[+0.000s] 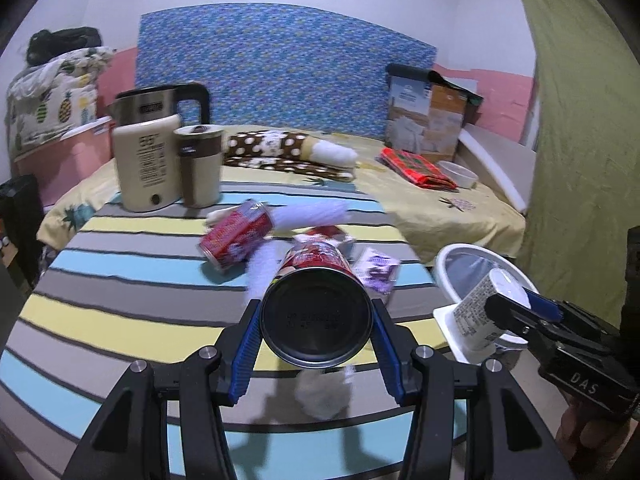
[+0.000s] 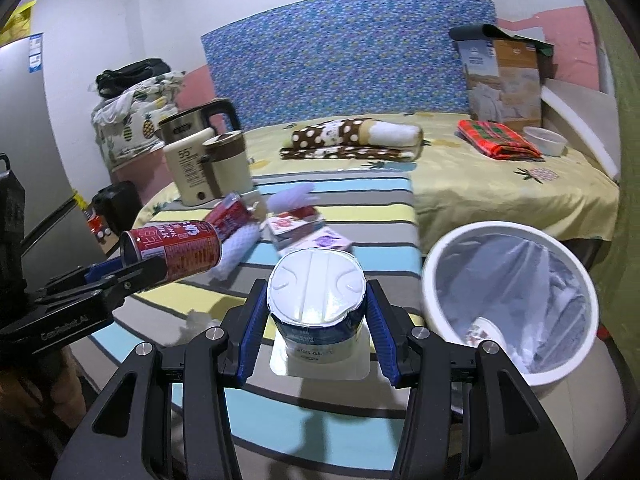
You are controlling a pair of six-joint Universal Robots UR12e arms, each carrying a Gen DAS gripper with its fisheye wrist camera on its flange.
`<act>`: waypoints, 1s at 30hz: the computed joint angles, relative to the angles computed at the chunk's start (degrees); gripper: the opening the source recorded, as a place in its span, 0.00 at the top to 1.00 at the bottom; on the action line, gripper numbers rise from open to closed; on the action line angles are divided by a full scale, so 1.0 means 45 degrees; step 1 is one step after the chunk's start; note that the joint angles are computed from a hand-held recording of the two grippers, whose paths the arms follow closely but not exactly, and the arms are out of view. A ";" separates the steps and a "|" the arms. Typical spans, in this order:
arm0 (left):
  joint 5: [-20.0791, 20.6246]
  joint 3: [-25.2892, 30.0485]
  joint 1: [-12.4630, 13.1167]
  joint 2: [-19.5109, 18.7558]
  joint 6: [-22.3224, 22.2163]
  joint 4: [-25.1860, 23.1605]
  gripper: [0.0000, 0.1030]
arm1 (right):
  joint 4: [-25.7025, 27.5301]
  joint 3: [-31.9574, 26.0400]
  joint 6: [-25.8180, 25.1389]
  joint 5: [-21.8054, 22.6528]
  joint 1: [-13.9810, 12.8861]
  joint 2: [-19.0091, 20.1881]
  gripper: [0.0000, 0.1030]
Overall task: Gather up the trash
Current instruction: 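Carry the red can and white cup over the trash bin with both tools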
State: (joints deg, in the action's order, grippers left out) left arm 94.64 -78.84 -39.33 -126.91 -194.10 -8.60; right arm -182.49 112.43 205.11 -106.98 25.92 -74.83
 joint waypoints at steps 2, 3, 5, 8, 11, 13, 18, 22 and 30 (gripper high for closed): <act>-0.0208 0.0308 -0.0086 -0.0155 0.0168 -0.0166 0.49 | -0.0018 0.0158 0.0108 -0.0157 -0.0060 -0.0109 0.52; -0.0297 0.0409 -0.0119 -0.0212 0.0218 -0.0211 0.49 | -0.0009 0.0252 0.0200 -0.0271 -0.0102 -0.0177 0.52; -0.0578 0.0697 -0.0210 -0.0374 0.0384 -0.0333 0.49 | 0.0021 0.0423 0.0353 -0.0488 -0.0183 -0.0310 0.52; -0.0981 0.1133 -0.0329 -0.0608 0.0643 -0.0577 0.49 | 0.0061 0.0718 0.0617 -0.0842 -0.0305 -0.0526 0.52; -0.1444 0.1639 -0.0466 -0.0905 0.0941 -0.0874 0.49 | 0.0111 0.1017 0.0866 -0.1180 -0.0438 -0.0747 0.52; -0.1692 0.2032 -0.0557 -0.1123 0.1188 -0.1135 0.49 | 0.0159 0.1197 0.1087 -0.1416 -0.0560 -0.0883 0.52; -0.2384 0.2956 -0.0772 -0.1661 0.1682 -0.1690 0.49 | 0.0378 0.1523 0.1592 -0.1889 -0.0773 -0.1144 0.52; -0.2696 0.3692 -0.0891 -0.2084 0.1925 -0.2200 0.49 | 0.0463 0.1748 0.1887 -0.2134 -0.0932 -0.1275 0.51; -0.3112 0.5103 -0.1058 -0.2920 0.2217 -0.3284 0.49 | 0.0698 0.1915 0.2186 -0.2216 -0.1218 -0.1324 0.51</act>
